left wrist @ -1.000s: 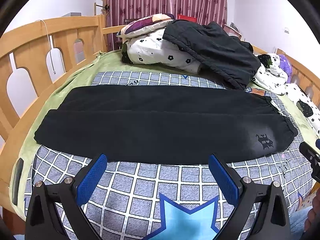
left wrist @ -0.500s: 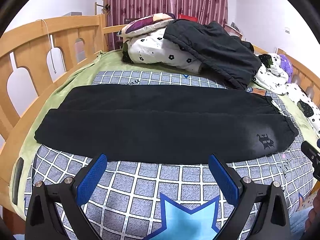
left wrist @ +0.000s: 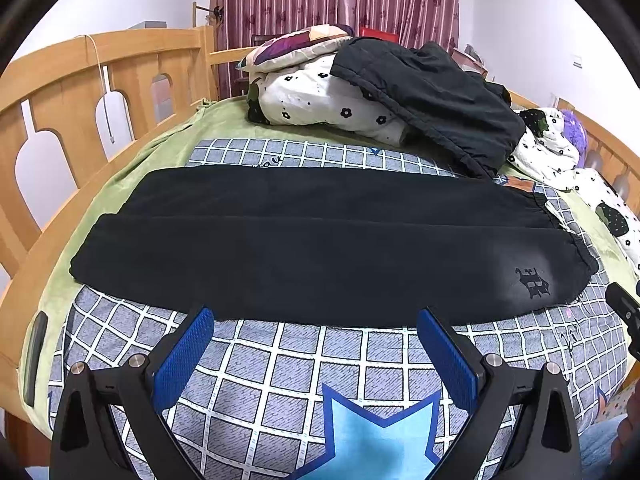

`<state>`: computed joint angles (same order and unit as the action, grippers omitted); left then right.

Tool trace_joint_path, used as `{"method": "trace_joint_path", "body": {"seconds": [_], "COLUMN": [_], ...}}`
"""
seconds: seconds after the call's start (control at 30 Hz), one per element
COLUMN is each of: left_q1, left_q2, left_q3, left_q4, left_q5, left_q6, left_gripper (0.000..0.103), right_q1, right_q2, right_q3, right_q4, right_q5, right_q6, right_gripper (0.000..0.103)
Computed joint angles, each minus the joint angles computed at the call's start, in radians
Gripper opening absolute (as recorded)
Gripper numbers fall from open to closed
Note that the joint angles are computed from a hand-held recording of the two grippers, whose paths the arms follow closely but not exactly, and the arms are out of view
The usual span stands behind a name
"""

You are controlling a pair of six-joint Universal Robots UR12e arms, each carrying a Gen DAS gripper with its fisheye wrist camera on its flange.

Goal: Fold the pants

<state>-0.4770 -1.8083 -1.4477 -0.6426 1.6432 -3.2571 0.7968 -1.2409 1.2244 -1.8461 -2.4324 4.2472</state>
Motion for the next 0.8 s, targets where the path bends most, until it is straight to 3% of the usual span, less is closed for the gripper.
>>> {"method": "trace_joint_path", "body": {"seconds": [0.8], "left_q1": [0.002], "left_q2": [0.005], "left_q3": [-0.015], "left_q4": [0.004], "left_q5": [0.024], "left_q6": [0.011], "left_gripper": [0.102], "right_q1": [0.012], "right_q2": [0.004], "right_q3": [-0.005], "right_q4": [0.000], "right_q5": [-0.042], "right_q6": [0.000], "right_gripper": [0.103]}}
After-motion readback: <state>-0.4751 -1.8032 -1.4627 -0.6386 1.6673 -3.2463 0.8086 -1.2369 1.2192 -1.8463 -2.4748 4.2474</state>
